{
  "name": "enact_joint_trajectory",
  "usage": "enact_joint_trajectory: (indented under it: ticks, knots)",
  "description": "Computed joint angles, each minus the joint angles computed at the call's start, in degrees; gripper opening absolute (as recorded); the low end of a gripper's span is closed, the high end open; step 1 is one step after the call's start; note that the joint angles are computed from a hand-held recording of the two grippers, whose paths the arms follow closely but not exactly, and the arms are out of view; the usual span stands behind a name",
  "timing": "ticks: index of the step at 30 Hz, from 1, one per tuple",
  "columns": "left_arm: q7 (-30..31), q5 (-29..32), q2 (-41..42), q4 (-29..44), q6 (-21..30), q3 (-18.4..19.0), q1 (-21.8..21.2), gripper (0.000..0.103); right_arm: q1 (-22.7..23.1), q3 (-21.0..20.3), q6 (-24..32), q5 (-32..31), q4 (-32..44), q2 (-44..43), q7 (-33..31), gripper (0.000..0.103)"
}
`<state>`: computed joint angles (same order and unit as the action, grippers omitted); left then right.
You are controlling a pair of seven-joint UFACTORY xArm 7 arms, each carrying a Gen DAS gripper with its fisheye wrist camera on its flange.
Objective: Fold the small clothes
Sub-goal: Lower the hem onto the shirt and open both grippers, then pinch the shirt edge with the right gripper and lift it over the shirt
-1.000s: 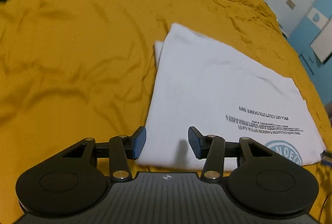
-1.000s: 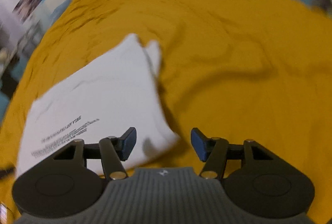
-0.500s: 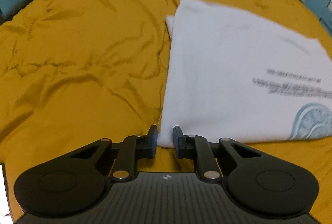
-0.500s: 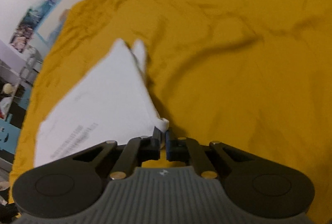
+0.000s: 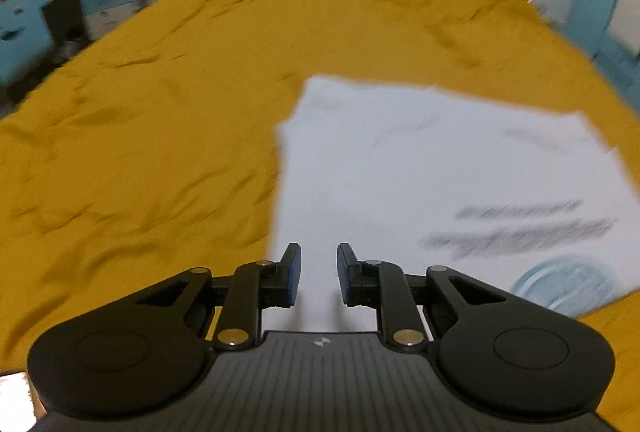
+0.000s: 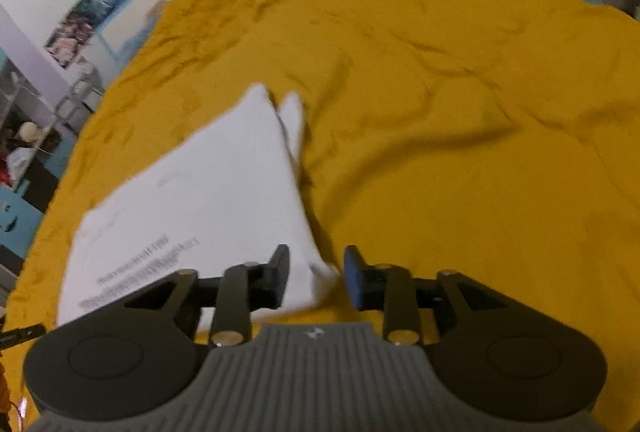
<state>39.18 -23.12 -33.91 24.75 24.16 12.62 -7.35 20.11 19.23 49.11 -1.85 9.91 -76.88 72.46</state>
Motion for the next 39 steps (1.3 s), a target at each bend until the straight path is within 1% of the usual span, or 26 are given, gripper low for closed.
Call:
enact_joint_trajectory:
  ticks: [1,2,4,7,10,13,15,18,23,25,27,29,31,32,34,35,37,39]
  knots:
    - [0.75,-1.8,0.57,0.95,0.67,1.07,-2.15,0.022,-0.81,-1.16,-2.75,-0.4,-0.44,0.61,-0.76,0.028]
    - [1.55,-3.58,1.51,1.91,0.89,1.64,-4.14,0.022,-1.8,-1.83,-5.54,-0.63,-0.75,1.68,-1.15,0.031]
    - [3.37,-7.13,3.93,3.4,-0.41,1.58,-7.79,0.022,-4.47,-3.54,-12.7,-1.13,-1.5,5.32,-2.22,0.034]
    - [7.44,-13.01,8.49,5.8,-2.41,1.6,-12.78,0.022,-8.7,-4.25,-21.48,-2.04,-1.19,12.11,-3.24,0.042]
    - [10.98,-18.91,14.57,9.72,-3.62,0.06,-15.85,0.022,-13.17,-3.82,-29.92,-3.08,-0.37,20.33,-3.57,0.042]
    - [16.17,-26.64,21.09,14.26,-4.17,-0.79,-18.49,0.022,-16.96,-4.21,-37.6,-3.84,0.71,28.62,-4.9,0.042]
    - [19.12,-31.83,25.49,17.25,-4.23,-1.74,-19.26,0.022,-18.75,-4.31,-41.74,-3.76,0.9,32.72,-5.53,0.042]
    - [21.4,-36.89,31.52,22.06,-3.9,-4.01,-18.72,0.022,-20.6,-4.66,-47.78,-3.35,0.8,37.86,-7.21,0.042]
    - [20.93,-38.93,39.42,28.4,-5.36,-9.03,-16.87,0.022,-21.66,-5.16,-55.37,-1.28,0.66,44.82,-10.92,0.042]
    - [20.74,-38.56,41.11,29.3,-6.75,-10.88,-16.14,0.022,-21.59,-5.57,-58.62,0.04,0.34,46.85,-12.19,0.04]
    - [19.52,-36.81,42.73,29.57,-10.07,-12.6,-15.93,0.022,-21.22,-5.83,-60.87,1.43,0.15,47.97,-13.22,0.032]
    - [18.96,-36.34,43.49,29.56,-11.8,-14.16,-15.07,0.022,-20.61,-6.3,-61.13,2.66,0.68,49.06,-14.41,0.014]
    - [18.97,-36.43,43.03,29.02,-12.77,-15.73,-13.87,0.022,-20.35,-6.05,-60.89,3.7,1.2,49.44,-15.88,0.008]
    - [18.69,-36.04,42.41,28.65,-12.59,-16.33,-13.19,0.022,-20.63,-5.49,-60.35,4.24,1.41,49.12,-16.53,0.007]
    - [18.82,-35.91,39.94,27.42,-10.45,-17.31,-11.13,0.022,-21.85,-3.27,-59.3,5.23,1.83,47.86,-17.15,0.005]
    - [19.53,-36.74,38.91,27.09,-9.77,-17.94,-10.08,0.022,-22.02,-2.6,-58.79,5.64,2.03,47.09,-17.15,0.003]
    - [21.81,-38.28,35.85,25.77,-8.48,-18.87,-7.79,0.022,-22.89,-0.79,-56.99,6.16,3.19,45.55,-16.66,0.002]
    - [21.54,-36.29,32.17,24.1,-7.15,-18.49,-6.29,0.022,-22.86,0.29,-55.65,6.33,4.47,44.48,-15.52,0.002]
